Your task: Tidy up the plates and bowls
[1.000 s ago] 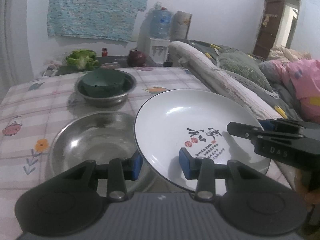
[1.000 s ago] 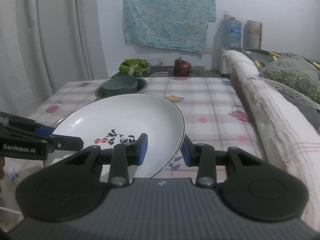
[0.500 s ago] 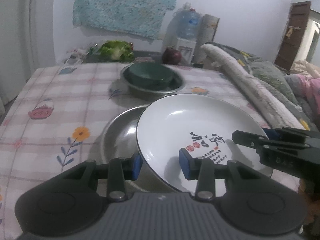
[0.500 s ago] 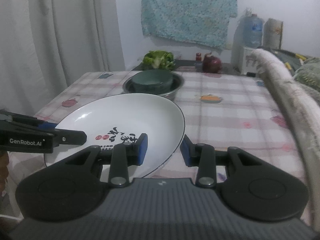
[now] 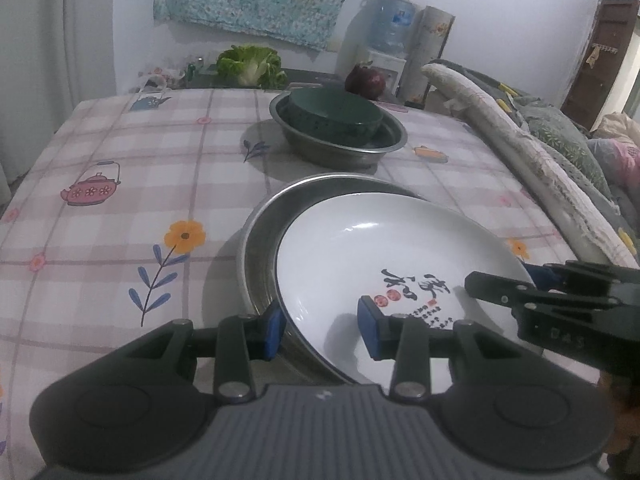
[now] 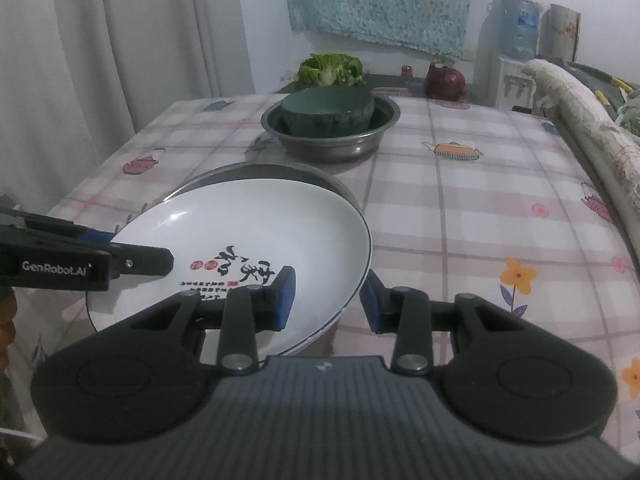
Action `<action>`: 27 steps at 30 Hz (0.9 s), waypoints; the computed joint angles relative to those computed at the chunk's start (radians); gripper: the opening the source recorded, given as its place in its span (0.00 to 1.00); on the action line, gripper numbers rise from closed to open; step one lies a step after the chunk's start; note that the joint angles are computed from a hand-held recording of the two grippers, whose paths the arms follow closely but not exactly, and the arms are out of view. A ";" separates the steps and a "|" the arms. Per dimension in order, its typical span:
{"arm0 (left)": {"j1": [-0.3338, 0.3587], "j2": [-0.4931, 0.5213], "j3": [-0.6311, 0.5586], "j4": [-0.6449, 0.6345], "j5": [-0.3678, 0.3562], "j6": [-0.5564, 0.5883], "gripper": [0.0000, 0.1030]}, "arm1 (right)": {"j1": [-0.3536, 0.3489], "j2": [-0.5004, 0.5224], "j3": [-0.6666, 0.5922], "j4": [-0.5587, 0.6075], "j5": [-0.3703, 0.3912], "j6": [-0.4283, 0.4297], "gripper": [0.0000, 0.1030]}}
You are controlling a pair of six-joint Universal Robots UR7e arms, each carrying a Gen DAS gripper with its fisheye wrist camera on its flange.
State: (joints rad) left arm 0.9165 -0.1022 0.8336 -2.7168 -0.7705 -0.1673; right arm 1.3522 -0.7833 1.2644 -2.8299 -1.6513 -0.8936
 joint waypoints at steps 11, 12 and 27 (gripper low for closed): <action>0.011 -0.005 -0.031 0.055 -0.024 -0.020 0.38 | 0.007 0.027 -0.046 0.029 -0.016 -0.005 0.39; 0.012 -0.004 -0.036 0.064 -0.024 -0.024 0.38 | 0.007 0.027 -0.047 0.031 -0.014 -0.007 0.40; 0.006 -0.049 0.011 0.054 -0.014 -0.045 0.49 | 0.006 0.022 -0.035 0.031 0.019 -0.016 0.52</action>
